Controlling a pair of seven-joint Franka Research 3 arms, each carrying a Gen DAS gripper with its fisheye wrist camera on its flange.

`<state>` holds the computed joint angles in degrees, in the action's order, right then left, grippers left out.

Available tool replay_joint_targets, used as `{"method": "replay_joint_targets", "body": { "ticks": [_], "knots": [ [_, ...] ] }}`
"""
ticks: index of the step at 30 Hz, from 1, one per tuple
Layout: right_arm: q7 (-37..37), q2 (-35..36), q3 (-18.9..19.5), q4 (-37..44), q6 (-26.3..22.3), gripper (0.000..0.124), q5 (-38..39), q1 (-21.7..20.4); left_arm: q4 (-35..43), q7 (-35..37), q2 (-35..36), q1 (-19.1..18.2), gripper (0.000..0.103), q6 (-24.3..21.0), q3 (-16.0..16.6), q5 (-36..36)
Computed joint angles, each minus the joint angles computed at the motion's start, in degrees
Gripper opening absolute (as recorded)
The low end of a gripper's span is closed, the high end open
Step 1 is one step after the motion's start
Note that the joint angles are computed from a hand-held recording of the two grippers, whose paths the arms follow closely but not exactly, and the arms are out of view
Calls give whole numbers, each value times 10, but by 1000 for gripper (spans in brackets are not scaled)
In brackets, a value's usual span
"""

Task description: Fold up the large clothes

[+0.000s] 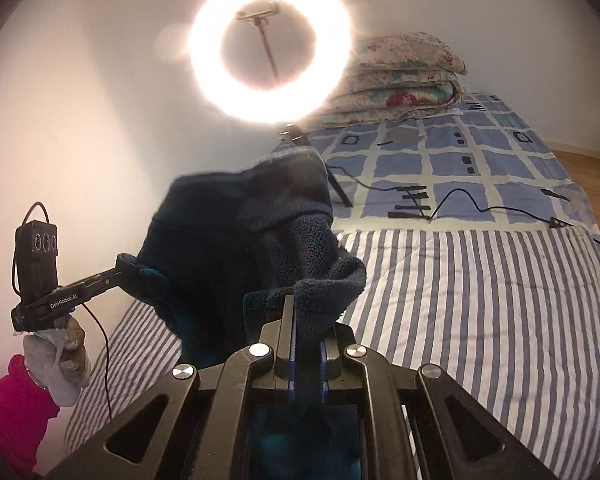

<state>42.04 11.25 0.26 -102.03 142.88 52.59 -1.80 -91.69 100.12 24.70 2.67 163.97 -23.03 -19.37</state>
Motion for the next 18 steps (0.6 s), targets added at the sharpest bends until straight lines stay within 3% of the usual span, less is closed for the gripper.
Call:
{"method": "replay_joint_targets", "body": {
  "ticks": [8,14,18],
  "knots": [
    [-30,-147,-23,-167,8,6,23,22,-183,86,-153,20,8,29,-32,-133],
    [-32,-243,-52,-291,17,6,26,44,-293,162,-241,-9,8,27,-14,-247],
    [-27,-290,-63,-361,29,6,18,56,-358,172,-280,-42,8,26,8,-268]
  ]
}}
